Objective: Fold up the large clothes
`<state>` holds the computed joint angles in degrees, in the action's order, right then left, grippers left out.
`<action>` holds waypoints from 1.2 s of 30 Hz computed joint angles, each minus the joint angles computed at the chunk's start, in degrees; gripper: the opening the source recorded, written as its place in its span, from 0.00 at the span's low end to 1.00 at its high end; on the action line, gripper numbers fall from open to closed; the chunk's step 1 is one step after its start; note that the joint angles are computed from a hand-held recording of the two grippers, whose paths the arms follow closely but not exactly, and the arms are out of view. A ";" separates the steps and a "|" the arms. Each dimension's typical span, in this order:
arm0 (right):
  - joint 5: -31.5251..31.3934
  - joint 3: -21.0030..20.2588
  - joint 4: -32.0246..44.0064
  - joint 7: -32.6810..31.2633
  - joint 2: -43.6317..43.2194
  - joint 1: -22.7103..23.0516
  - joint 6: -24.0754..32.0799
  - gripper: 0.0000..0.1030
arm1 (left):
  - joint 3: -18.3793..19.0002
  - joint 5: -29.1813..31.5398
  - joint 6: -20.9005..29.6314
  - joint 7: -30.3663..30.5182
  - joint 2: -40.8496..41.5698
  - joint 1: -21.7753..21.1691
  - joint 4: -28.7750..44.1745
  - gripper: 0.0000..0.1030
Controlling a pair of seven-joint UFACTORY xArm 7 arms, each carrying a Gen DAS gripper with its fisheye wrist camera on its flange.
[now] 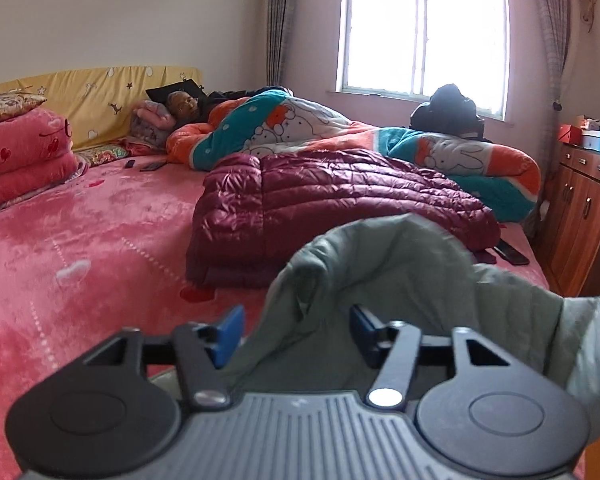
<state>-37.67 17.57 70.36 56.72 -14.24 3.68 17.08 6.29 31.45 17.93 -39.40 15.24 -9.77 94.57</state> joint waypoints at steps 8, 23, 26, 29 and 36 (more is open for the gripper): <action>-8.70 -0.08 5.35 5.74 6.89 0.59 4.43 0.82 | -0.87 -7.03 -2.28 0.53 -2.62 3.55 -3.97 0.90; 6.23 -10.93 4.16 -1.40 12.05 6.04 -4.20 1.00 | -6.81 -8.52 6.59 -4.09 -40.60 13.89 -38.61 0.99; 14.84 -11.65 2.89 -8.67 11.50 6.28 -5.35 1.00 | -7.61 -13.39 9.22 -2.72 -46.24 13.87 -43.77 0.99; 23.79 -11.95 -0.45 -16.89 8.91 7.35 -6.86 1.00 | -7.90 -19.23 10.88 -0.57 -49.25 12.44 -47.23 0.99; 47.25 -15.42 -4.67 -36.62 4.24 13.53 -3.55 1.00 | -8.20 -29.20 7.84 3.56 -50.12 8.85 -51.60 0.99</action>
